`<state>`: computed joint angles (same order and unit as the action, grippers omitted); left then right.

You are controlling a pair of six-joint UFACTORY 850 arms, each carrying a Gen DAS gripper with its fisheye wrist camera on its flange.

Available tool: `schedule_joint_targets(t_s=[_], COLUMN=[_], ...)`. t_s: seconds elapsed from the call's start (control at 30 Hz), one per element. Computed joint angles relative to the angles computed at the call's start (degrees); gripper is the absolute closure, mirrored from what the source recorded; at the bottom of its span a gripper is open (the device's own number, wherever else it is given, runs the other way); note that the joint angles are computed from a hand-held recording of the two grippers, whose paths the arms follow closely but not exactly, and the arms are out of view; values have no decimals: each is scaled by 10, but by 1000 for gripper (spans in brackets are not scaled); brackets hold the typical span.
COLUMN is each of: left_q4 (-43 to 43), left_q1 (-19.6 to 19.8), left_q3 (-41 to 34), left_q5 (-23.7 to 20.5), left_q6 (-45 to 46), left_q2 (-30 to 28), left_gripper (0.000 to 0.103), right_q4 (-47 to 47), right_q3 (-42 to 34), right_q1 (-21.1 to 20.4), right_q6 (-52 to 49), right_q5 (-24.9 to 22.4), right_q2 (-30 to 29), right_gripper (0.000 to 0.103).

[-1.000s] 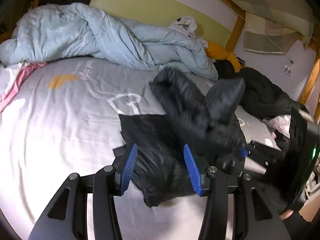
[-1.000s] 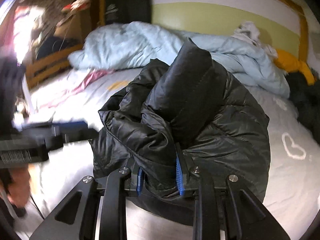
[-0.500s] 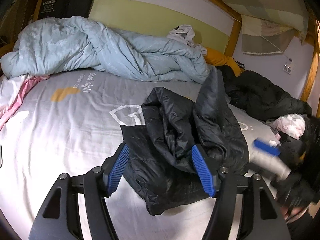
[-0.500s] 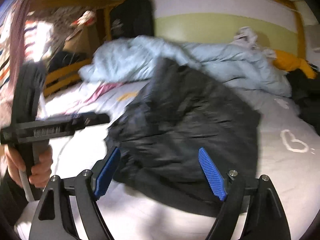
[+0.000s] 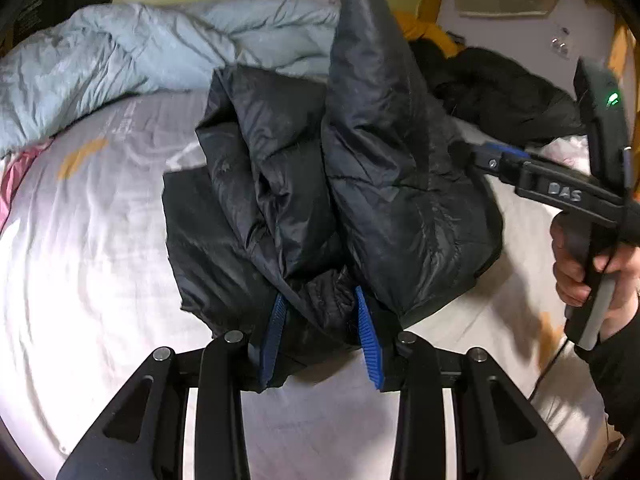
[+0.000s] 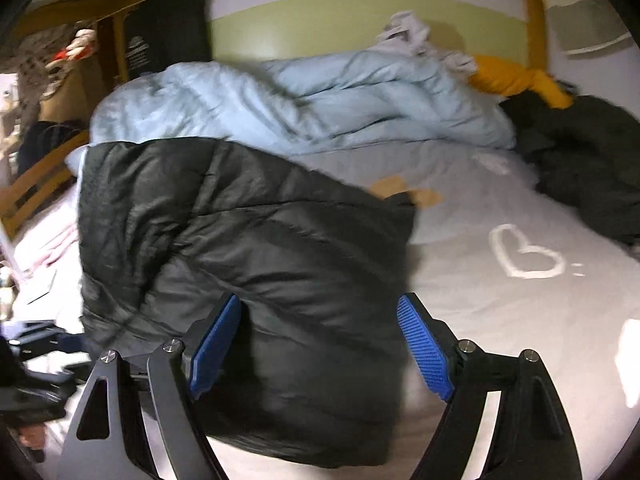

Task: Fold large clothes
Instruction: 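Open both tools and release the folded jacket bundle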

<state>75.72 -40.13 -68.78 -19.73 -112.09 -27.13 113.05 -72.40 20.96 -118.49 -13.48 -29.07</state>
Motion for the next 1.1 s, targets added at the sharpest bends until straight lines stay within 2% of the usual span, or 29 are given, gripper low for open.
schedule_joint_targets(t_s=[0.07, 0.13, 0.2, 0.23, 0.27, 0.33, 0.43, 0.63, 0.73, 0.8, 0.87, 0.97, 1.0, 1.1], left_q4=[19, 95, 165, 189, 236, 318, 361, 278, 157, 108, 73, 19, 5, -29], left_q1=[4, 4, -5, -12, -19, -28, -31, -6, -1, 7, 13, 13, 13, 12], left_q3=[6, 23, 42, 50, 64, 87, 84, 1, -28, -35, -36, -52, -59, -77], left_q5=[6, -1, -53, -84, -116, -160, -181, -174, -224, -227, -224, -242, -249, -265], left_q6=[-29, -114, -199, -232, -286, -364, -371, -271, -200, -176, -164, -121, -102, -44], left_q2=[4, 18, 38, 46, 57, 76, 76, 11, -22, -32, -38, -49, -54, -74], left_gripper=[69, 68, 55, 37, 28, 28, 27, 29, 30, 30, 30, 29, 29, 25], right_q4=[-92, -135, -95, -69, -65, -111, -108, -89, -130, -130, -83, 47, 59, 13], right_q3=[-10, -16, -11, -6, -3, -5, -1, 21, 27, 34, 43, 51, 48, 32], right_q1=[4, 15, 30, 36, 39, 40, 47, 58, 48, 41, 40, 42, 40, 30], right_q6=[70, 94, 33, -3, -14, 26, 7, -36, 8, 11, -29, -142, -144, -73], right_q5=[-19, -15, 1, 6, 0, -22, -37, -39, -60, -73, -63, -31, -23, -4], right_q2=[-9, -17, -19, -17, -17, -22, -24, -13, -7, 1, 10, 20, 19, 12], right_gripper=[20, 18, 18, 18, 18, 16, 16, 16, 16, 16, 16, 16, 16, 16])
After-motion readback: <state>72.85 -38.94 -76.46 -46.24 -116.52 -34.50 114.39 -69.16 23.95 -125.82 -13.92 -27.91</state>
